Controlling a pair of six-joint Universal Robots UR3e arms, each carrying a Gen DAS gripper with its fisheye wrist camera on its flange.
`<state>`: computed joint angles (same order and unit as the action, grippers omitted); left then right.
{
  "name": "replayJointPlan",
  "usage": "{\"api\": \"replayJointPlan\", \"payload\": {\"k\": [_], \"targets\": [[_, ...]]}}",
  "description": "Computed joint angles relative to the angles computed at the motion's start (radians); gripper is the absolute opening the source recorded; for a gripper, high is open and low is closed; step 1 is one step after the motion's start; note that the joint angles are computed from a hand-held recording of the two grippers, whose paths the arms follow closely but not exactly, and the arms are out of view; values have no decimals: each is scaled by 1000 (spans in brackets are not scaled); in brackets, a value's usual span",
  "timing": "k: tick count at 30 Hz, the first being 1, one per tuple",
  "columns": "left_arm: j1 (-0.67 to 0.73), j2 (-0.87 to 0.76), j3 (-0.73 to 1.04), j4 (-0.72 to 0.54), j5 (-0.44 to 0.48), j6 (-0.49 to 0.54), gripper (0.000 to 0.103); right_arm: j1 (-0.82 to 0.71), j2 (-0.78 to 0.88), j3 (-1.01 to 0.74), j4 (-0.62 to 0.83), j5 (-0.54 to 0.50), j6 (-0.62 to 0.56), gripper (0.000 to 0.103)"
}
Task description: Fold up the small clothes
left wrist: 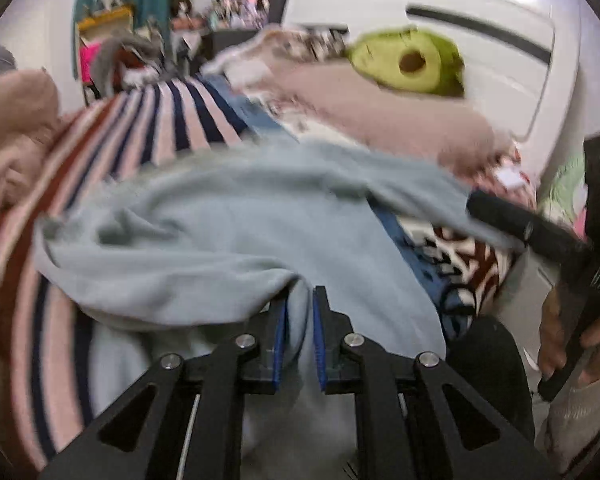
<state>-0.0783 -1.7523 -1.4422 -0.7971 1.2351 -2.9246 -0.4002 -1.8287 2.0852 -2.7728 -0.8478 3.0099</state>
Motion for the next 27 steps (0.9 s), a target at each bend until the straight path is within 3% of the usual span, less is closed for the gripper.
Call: {"api": "replayJointPlan", "payload": {"k": [3, 7, 8, 11, 17, 22, 27], "targets": [[-26, -8, -32, 2, 12, -5, 13, -34, -11, 20, 22, 11, -21, 71], [30, 104, -145, 14, -75, 18, 56, -32, 4, 18, 26, 2, -24, 71], [64, 173, -200, 18, -106, 31, 60, -21, 9, 14, 27, -3, -23, 71], [171, 335, -309, 5, -155, 54, 60, 36, 35, -15, 23, -30, -25, 71], [438, 618, -473, -3, -153, 67, 62, 227, 137, -133, 11, -118, -30, 71], [669, 743, -565, -65, -284, 140, 62, 473, 304, -292, -18, -326, -66, 70], [815, 803, -601, -162, -409, 235, 62, 643, 486, -451, -19, -470, -161, 53]]}}
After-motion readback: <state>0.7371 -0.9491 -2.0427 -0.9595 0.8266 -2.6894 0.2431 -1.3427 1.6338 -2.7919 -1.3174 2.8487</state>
